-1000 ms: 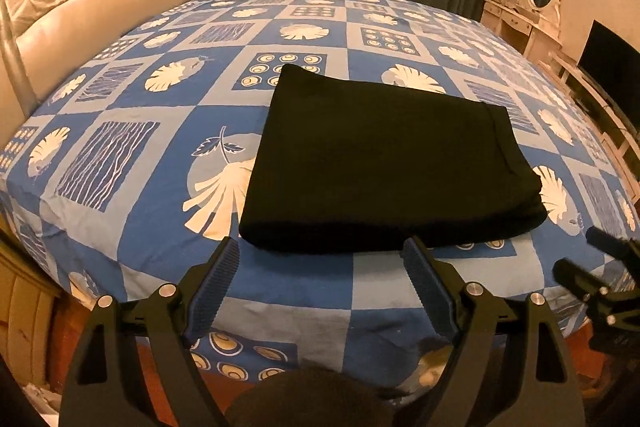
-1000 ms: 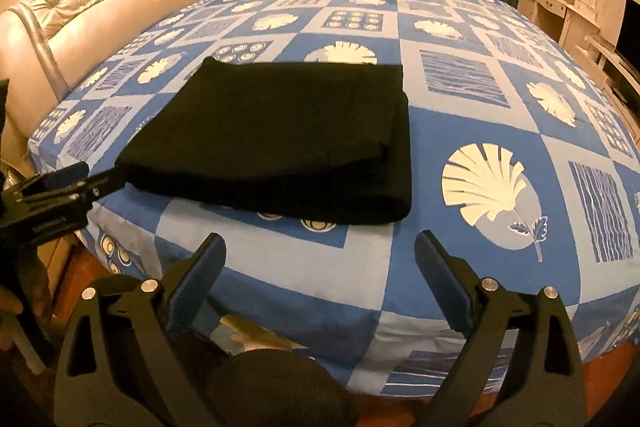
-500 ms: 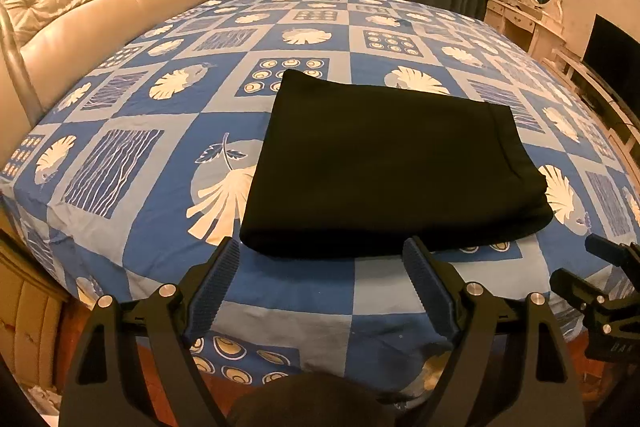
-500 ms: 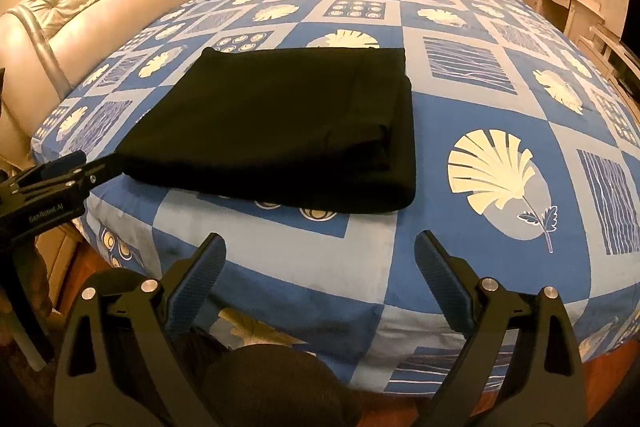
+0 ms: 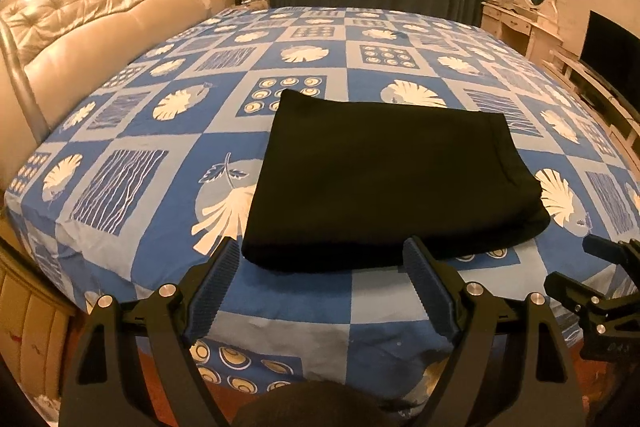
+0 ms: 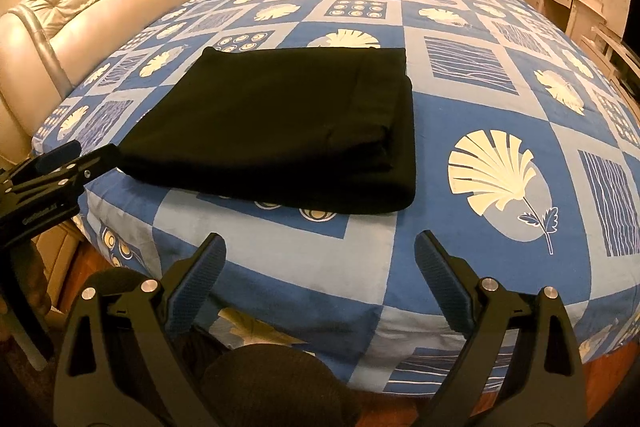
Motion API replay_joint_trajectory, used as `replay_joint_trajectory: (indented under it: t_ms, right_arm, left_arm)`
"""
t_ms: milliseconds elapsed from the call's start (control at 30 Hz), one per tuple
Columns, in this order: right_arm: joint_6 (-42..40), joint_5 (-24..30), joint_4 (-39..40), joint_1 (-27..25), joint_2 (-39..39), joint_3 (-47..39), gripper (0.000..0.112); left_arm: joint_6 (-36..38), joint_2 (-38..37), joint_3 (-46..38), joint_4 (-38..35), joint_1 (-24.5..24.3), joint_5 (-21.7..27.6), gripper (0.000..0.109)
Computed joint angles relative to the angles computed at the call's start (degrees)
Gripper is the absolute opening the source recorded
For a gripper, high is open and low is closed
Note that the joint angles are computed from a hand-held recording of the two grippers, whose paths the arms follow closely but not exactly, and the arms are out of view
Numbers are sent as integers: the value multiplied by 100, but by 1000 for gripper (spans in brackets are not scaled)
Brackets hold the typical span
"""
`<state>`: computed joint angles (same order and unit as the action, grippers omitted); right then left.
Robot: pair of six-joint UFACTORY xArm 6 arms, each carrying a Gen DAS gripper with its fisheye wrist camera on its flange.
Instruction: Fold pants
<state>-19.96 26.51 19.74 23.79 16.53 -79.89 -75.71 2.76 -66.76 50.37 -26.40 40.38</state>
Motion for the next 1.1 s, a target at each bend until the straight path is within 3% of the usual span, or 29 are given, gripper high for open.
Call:
replay_joint_trajectory:
  t_ms: [400,533,633,1100]
  right_arm:
    - [-35,93,28,-6,61,-41,95]
    - [-56,114,69,-1,58,-30,95]
    - [-53,151,83,0,67,-36,95]
    - [-96,220,140,-11,82,-57,95]
  left_arm:
    - [-135,-2,-57,326,-131,-34,83]
    - [-63,-15,-54,88,-124,-90,90]
    - [-338,-72,5,241,-150,-137,90]
    - [-264,-79,40,50,-98,-271,90]
